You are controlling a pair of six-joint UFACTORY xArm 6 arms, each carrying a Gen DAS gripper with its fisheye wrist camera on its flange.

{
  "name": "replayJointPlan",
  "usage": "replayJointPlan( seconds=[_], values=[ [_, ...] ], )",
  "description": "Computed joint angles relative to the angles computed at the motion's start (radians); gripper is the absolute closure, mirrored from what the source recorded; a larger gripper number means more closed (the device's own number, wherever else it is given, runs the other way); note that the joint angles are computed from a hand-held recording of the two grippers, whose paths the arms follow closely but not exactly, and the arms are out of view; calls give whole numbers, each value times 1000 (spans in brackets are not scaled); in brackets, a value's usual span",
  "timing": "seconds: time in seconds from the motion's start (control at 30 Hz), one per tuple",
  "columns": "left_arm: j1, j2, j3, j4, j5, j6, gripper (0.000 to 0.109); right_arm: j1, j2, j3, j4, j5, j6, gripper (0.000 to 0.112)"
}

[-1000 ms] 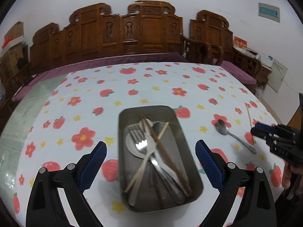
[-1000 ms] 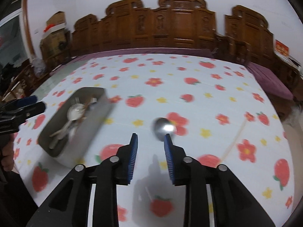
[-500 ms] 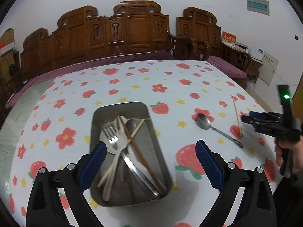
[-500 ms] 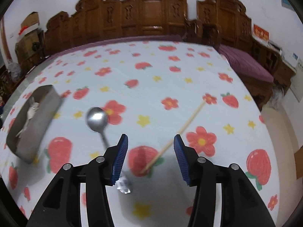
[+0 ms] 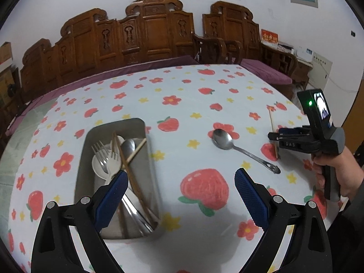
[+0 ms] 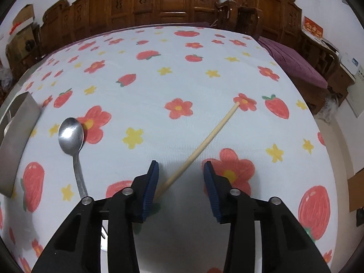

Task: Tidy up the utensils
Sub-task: 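Move both tools toward the metal spoon and the last chopstick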

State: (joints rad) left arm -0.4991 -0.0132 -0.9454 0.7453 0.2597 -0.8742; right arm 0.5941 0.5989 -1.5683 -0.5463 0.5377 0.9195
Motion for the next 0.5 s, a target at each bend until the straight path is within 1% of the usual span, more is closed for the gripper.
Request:
replayJointPlan(
  seconds=[0.03,0.13,0.27,0.43,0.5],
  values=[
    [-12,8,-10,-6,19,2,18,1,-3,3,8,1,-20,93],
    [-36,29,-33,-18,46,-4,18,1,-17,20,23,0,-63,97],
    [-65,86,-88,-82,69,20,18,-13,-53,73,40,-27,-77,106],
    [-103,189,-197,-146,105,54,18,-35,-95,139,28,-67,-67,107],
    [-118,239,-251,-161,125,65,18,-46,-110,166,33,-96,-72,107]
  ],
)
